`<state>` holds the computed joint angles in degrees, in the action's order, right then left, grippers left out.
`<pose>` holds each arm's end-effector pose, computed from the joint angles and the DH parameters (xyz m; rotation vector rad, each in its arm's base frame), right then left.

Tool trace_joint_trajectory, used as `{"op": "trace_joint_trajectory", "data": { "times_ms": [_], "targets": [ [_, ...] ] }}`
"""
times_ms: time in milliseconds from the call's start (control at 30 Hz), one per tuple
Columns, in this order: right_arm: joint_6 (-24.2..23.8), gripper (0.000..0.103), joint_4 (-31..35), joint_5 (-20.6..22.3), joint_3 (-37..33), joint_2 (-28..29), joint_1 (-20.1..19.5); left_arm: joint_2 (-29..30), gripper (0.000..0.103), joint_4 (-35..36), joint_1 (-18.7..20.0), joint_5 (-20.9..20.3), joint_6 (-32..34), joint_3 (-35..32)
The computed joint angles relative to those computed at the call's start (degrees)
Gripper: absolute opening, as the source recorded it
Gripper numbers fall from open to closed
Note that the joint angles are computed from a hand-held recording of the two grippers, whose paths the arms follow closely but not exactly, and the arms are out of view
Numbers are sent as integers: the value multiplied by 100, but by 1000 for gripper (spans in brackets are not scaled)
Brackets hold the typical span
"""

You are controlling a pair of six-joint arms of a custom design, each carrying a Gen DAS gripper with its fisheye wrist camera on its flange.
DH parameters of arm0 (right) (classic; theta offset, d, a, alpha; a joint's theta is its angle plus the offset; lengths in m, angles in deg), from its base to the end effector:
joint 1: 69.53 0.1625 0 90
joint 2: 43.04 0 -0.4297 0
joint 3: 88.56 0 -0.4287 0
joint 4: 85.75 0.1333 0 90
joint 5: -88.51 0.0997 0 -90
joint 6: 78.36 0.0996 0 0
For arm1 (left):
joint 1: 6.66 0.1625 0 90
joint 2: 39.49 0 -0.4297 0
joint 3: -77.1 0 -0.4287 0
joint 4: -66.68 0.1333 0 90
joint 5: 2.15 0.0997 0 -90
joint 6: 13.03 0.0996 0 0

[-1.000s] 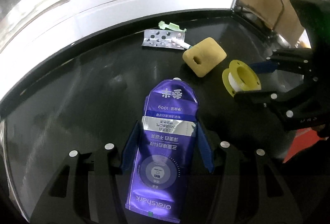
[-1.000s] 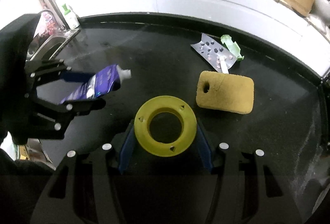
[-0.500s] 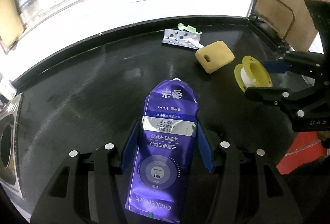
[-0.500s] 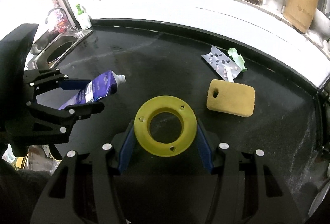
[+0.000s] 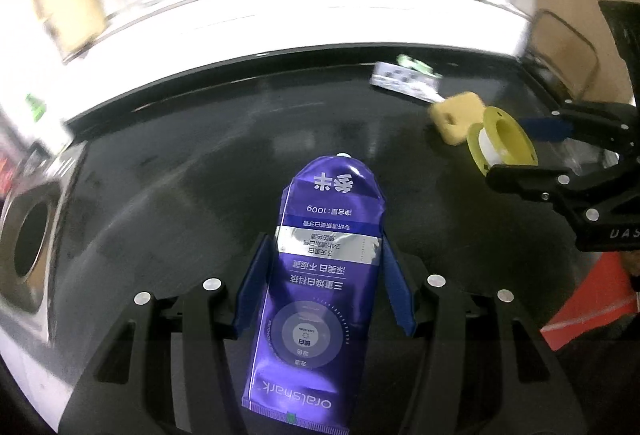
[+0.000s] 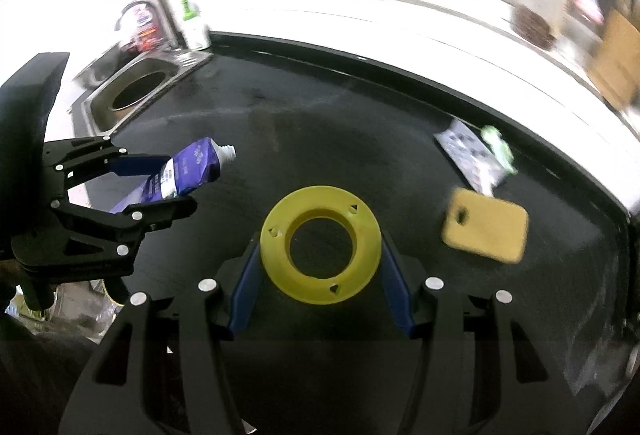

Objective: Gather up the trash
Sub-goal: 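Carry the tube and tape roll to the bin and open both grippers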

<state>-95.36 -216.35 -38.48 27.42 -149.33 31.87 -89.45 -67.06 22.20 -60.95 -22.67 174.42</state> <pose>0.1566 -0.4055 0.4858 0.3744 -2.3862 0.6249 -0.4896 -0.4810 0.0848 1.1676 2.3670 -0.3588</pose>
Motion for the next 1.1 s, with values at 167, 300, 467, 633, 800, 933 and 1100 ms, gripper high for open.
{"op": "trace_joint_trajectory", "data": {
  "times_ms": [167,300,467,633,800,933,1100],
  "targets": [
    [-117,55,-17,327,-218,768,352,-872,53,208,68,804,-977,708],
    [-252,55,78,893,-514,1609,662,-1722,53,810,120,1479,-1929,1304],
    [-591,55,318,1766,-1019,2860,1156,-3028,53,2217,258,1975,-3752,2033],
    [-828,55,632,2319,-1557,4045,1604,-4104,53,3625,405,2051,-5320,2533],
    [-772,55,977,2530,-1992,4940,1807,-4712,53,3883,650,1923,-5823,2994],
    [-767,55,1171,2454,-2264,5525,1906,-4990,53,3537,964,1845,-5794,3335],
    [-741,55,1372,2275,-2548,6052,1997,-5128,53,3092,1261,1788,-5661,3603]
  ]
}}
